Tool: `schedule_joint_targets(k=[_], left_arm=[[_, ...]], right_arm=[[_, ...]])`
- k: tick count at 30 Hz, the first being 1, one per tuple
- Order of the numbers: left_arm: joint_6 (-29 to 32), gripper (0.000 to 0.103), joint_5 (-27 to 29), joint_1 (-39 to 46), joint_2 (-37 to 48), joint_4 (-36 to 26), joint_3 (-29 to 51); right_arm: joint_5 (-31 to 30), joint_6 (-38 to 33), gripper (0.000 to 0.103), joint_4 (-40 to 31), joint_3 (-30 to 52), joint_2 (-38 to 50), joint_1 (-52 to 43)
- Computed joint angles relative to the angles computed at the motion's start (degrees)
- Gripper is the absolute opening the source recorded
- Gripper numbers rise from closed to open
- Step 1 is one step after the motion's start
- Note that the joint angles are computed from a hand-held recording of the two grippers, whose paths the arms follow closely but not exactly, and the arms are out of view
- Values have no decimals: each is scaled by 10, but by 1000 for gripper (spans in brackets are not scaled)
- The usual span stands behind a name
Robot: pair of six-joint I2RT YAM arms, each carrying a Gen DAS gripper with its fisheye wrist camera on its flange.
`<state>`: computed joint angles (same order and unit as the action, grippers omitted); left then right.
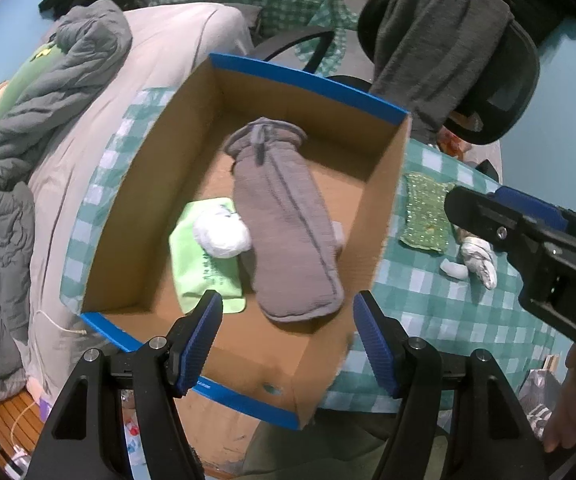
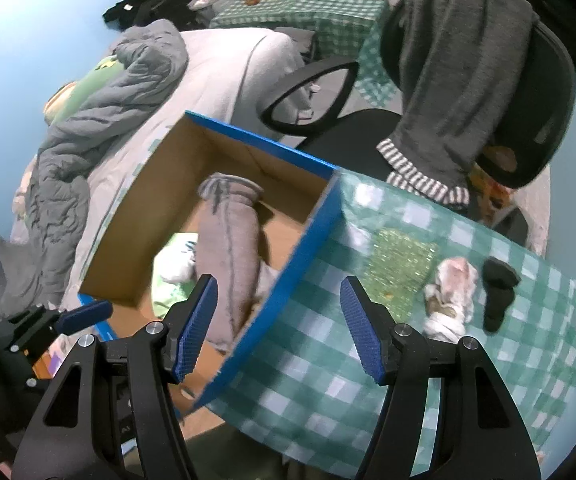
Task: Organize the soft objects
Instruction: 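Move the left tool to the green knit scrubber while the right tool reaches the black sock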
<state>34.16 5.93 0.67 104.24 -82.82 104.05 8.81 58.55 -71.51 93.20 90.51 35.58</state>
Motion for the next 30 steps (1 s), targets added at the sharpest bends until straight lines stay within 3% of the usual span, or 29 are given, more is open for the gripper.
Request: schedule_joint_targets(k=[30], left_arm=[[-57,69,-9,-158,-73,23,-100]], right_arm=[[35,126,65,-113,-199,-254,1]])
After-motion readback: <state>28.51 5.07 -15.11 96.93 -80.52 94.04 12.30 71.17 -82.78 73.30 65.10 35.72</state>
